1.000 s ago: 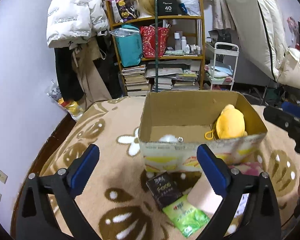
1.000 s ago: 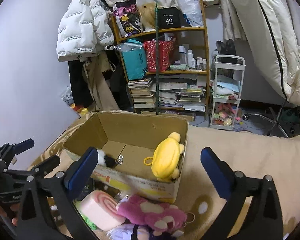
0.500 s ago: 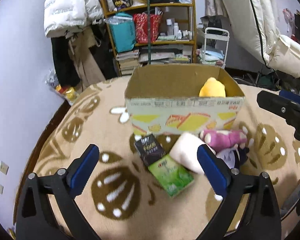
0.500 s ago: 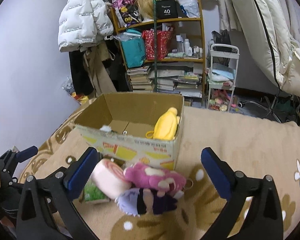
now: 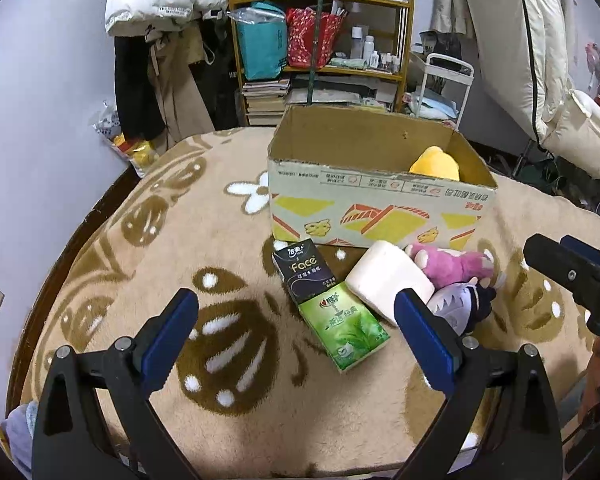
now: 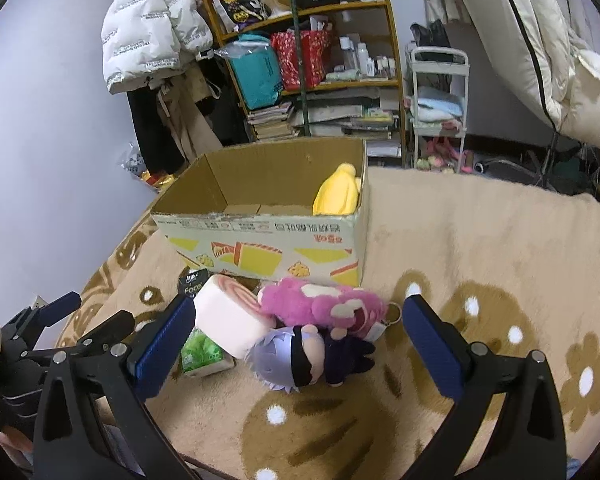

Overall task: Organize soft objects
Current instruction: 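Withdraw both open tools from the box back toward the pile, then close left tool on the green tissue pack while right tool grips the purple-haired doll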

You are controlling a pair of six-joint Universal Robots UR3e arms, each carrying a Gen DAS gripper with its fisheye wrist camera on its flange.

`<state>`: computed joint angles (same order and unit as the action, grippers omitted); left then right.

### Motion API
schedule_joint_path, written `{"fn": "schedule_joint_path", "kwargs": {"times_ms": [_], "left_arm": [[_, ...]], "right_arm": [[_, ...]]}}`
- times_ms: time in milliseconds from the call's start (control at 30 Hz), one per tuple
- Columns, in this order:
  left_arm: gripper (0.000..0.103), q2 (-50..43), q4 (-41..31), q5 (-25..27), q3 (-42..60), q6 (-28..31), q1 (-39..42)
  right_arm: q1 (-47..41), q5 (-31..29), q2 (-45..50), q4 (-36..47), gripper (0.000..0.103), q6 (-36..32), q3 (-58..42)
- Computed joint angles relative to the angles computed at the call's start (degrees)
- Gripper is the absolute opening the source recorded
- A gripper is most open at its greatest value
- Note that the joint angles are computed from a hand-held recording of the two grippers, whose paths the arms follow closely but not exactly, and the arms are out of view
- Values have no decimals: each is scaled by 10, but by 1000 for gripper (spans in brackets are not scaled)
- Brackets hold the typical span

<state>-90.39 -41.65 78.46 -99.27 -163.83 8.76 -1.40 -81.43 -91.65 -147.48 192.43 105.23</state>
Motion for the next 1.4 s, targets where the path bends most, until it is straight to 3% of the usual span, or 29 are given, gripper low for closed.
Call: {"fn": "schedule_joint_path", "kwargs": {"times_ms": [433, 833, 1400], "left_arm": [[97, -80, -36, -3, 58, -19, -14], [97, -150, -45, 36, 99, -14, -48], [97, -199, -124, 41, 150, -6, -63]], "right_arm": [[-23, 31, 67, 23, 103, 38, -23], [-17, 65, 134, 56, 103, 44, -69], [-12, 50, 179, 108, 103, 70, -103]]}}
